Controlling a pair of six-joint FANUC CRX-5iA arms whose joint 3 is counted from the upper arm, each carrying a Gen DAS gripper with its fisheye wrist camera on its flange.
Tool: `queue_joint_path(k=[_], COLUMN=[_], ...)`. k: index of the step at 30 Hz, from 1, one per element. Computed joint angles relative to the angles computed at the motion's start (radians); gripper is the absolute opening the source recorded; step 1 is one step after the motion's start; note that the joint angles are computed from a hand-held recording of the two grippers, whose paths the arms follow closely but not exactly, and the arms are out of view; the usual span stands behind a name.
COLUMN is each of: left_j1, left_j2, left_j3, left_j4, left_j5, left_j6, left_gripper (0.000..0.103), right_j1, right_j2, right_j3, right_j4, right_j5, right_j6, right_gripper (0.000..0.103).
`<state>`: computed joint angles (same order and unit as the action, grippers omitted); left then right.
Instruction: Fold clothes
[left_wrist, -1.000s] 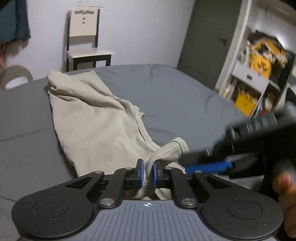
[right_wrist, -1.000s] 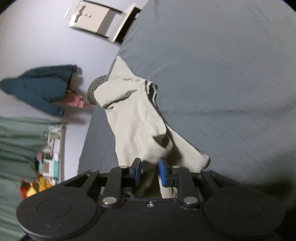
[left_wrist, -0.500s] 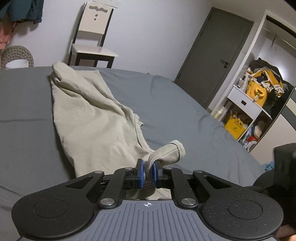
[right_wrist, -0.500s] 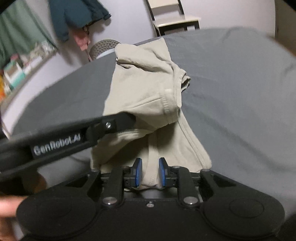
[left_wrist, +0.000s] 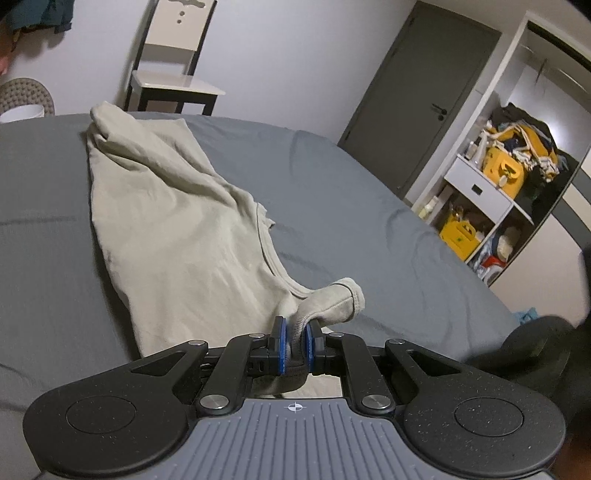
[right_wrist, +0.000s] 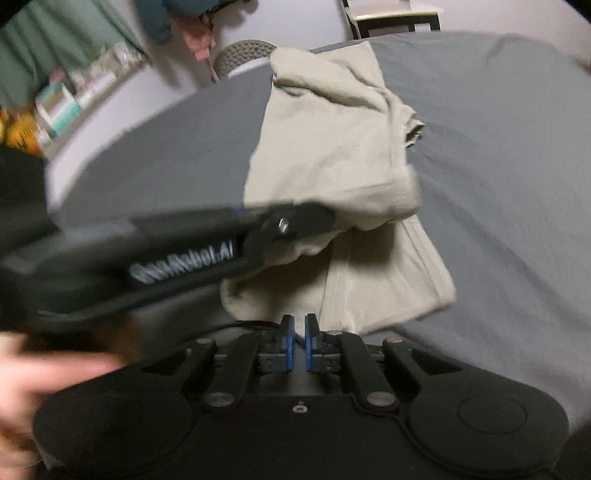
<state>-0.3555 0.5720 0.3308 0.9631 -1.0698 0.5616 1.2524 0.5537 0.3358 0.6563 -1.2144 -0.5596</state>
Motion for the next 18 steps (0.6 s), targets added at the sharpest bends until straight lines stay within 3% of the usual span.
queue_joint_path(k=[2, 4, 6, 9, 12, 16, 18], left_j1=[-0.002, -0.005, -0.009, -0.014, -0.018, -0.024, -0.028], left_j2=[-0.001, -0.001, -0.004, -0.017, -0.022, -0.029, -0.031], left_j3=[0.000, -0.001, -0.005, -0.022, -0.020, -0.013, -0.010], left_j4=[-0.009, -0.015, -0.016, -0.018, -0.042, -0.089, -0.108], left_j5=[-0.003, -0.011, -0.012, -0.011, -0.014, -0.013, -0.021], left_j6=[-0.012, -0.019, -0.032, -0.065, -0.080, -0.101, -0.109], left_gripper=[0.010, 0.010, 0.010, 0.010, 0.010, 0.010, 0.010], right_j1=[0.033, 0.045, 0.028, -0.033, -0.068, -0.107, -0.130], right_j2=[-0.039, -0.077, -0.156, -0.293, -0.350, -0.397, -0.404], right_j3=[-0.025, -0.055, -0.157, -0.362, -0.501, -0.695, -0.737], right_j4=[0.022, 0.028, 0.030, 0.013, 0.044, 0.371, 0.475], right_j5=[-0.087, -0.151, -0.078, 0.188, 0.382, 0.571, 0.608], right_j6=[-0.045, -0.072, -0.140, -0.304, -0.463, -0.887, -1.006], right_gripper=[0.051, 0.061, 0.061, 0.061, 0.061, 0.061, 0.060])
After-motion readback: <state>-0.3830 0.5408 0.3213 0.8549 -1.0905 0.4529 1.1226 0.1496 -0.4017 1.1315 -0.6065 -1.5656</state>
